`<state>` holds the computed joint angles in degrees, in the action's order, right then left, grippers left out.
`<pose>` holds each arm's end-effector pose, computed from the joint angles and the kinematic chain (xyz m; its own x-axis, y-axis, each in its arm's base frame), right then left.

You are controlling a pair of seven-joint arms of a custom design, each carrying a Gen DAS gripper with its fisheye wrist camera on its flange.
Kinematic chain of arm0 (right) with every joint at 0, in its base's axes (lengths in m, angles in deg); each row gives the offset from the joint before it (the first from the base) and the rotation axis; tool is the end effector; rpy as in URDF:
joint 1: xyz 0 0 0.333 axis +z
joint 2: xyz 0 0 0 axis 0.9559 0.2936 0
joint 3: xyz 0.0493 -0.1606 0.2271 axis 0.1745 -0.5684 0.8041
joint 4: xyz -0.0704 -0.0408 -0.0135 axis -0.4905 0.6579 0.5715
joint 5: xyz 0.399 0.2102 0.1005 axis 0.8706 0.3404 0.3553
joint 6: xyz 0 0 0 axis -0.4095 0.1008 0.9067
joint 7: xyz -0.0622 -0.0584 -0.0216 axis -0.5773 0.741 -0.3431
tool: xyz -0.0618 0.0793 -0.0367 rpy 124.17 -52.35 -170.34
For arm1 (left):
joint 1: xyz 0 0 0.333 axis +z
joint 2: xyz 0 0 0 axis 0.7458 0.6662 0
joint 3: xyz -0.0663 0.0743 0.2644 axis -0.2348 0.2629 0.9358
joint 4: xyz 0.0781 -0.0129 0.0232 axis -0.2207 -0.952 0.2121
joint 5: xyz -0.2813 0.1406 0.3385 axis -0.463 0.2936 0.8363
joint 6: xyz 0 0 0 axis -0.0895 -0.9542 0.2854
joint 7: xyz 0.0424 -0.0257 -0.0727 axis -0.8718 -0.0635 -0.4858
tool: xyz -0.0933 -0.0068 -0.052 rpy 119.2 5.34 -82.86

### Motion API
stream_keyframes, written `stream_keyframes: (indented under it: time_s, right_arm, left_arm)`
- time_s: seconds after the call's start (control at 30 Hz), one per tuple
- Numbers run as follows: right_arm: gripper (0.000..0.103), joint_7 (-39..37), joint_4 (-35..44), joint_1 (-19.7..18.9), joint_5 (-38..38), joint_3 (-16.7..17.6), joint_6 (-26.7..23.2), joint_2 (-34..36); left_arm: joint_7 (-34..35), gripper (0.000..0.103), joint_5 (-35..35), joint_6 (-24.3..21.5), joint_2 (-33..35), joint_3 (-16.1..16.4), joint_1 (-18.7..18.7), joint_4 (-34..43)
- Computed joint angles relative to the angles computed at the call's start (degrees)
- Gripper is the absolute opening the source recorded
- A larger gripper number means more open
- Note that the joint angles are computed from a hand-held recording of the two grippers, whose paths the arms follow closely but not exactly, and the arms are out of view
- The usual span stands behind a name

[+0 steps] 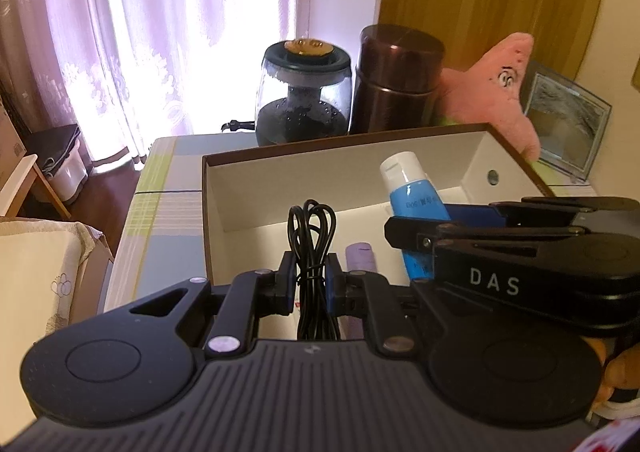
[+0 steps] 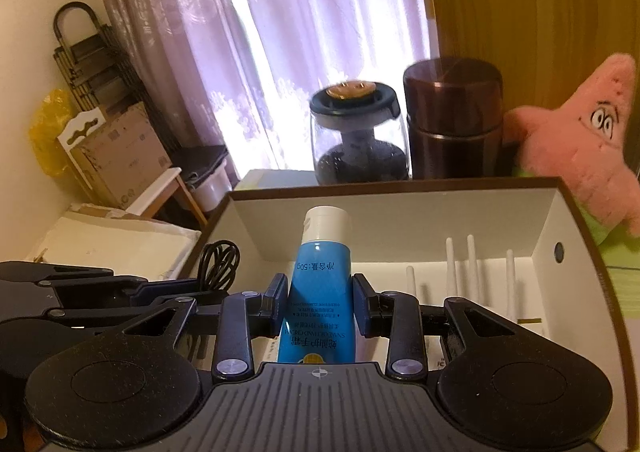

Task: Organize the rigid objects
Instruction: 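Lift and carry the black cable and blue tube with both tools into the brown box, then open the left tool to drop the cable while the right tool releases the blue tube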

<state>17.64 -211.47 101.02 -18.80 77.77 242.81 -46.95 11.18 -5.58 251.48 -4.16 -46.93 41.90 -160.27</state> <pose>0.5104 0.2874 0.4256 0.3330 -0.9053 -0.2638 -0.6956 -0.0470 -0.7169 0.5043 -0.1492 0.4351 -0.1126 -0.9927 0.0440 -0.7470 0.0554 -0.6626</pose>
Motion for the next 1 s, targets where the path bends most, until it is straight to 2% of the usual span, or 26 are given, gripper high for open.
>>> stream_keyframes:
  time_s: [0.2, 0.47, 0.77, 0.83, 1.0]
  right_arm:
    - [0.031, -3.31, 3.72, 0.12, 4.55, -0.58, -1.58, 4.47]
    - [0.031, -4.89, 6.82, -2.62, 8.88, 1.7, -2.65, 8.29]
    - [0.032, -11.68, 8.57, -3.65, 19.47, 2.72, -4.56, 9.25]
    - [0.032, -13.9, 8.44, -3.63, 22.12, 2.98, -3.74, 9.09]
    - [0.033, -14.53, 7.8, -3.48, 22.45, 2.99, -3.71, 8.0]
  left_arm:
    - [1.53, 0.011, -0.78, 0.04, 5.44, 1.05, 0.17, 3.36]
    - [5.11, 0.011, -4.24, -0.04, 10.52, 2.5, -0.55, 6.91]
    - [6.6, 0.017, -6.55, 0.86, 10.84, 2.59, -0.3, 6.8]
    - [7.15, 0.018, -7.3, 0.86, 10.5, 2.74, -0.48, 6.49]
    - [8.06, 0.023, -8.44, 0.45, 9.53, 2.7, -0.82, 5.72]
